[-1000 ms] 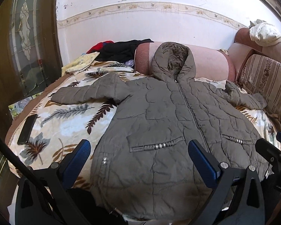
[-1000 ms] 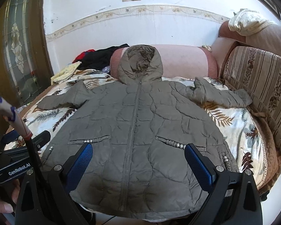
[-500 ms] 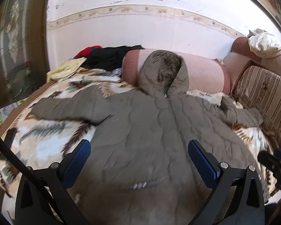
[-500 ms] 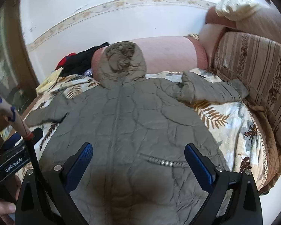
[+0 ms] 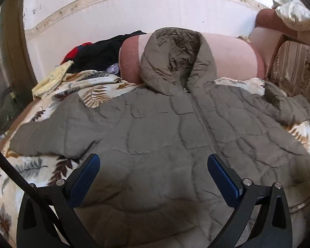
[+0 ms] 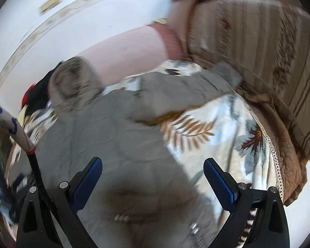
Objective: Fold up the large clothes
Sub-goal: 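Grasp the jacket sleeve cuff with the right gripper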
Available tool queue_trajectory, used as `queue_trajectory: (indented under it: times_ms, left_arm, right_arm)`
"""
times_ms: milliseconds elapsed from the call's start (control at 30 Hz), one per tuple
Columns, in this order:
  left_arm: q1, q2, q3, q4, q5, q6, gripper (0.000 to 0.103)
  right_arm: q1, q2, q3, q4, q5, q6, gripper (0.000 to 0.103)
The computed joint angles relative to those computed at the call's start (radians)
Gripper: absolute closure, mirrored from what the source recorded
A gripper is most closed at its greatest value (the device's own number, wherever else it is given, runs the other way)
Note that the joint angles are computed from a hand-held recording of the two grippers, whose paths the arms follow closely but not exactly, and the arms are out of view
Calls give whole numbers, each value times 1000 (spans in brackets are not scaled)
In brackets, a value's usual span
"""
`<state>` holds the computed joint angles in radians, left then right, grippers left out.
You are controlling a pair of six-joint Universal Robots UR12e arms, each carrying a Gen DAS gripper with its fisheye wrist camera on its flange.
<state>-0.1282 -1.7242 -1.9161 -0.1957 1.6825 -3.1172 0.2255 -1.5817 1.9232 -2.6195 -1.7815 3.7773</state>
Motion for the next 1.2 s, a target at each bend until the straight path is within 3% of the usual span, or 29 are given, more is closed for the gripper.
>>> queue_trajectory:
  times_ms: [133, 333, 467, 733, 967, 1000, 1133, 1200]
  left_arm:
    - [14, -3, 4, -32, -27, -15, 0]
    - [3, -26, 15, -34, -7, 3, 0]
    - [3, -31, 15, -21, -2, 4, 0]
    - [14, -38, 19, -16, -19, -26, 0]
    - [17, -47, 27, -40, -29, -27, 0]
    - [16, -48, 28, -42, -29, -23, 0]
    - [11, -52, 32, -46, -20, -17, 0]
    - [12, -51, 31, -41, -21, -21, 0]
  right_arm:
    - [-80, 33, -8, -6, 31, 53, 3]
    - [-181, 101, -44, -49, 56, 129, 3]
    - [-243, 160, -94, -22, 52, 149, 5]
    - [-313, 250, -151, 21, 25, 174, 17]
    - [-329, 305, -193, 73, -34, 165, 22]
    - [-336, 313, -195, 75, -23, 166, 29]
    - [-351, 316, -183, 30, 28, 152, 76]
    - [-336, 295, -169, -15, -8, 136, 82]
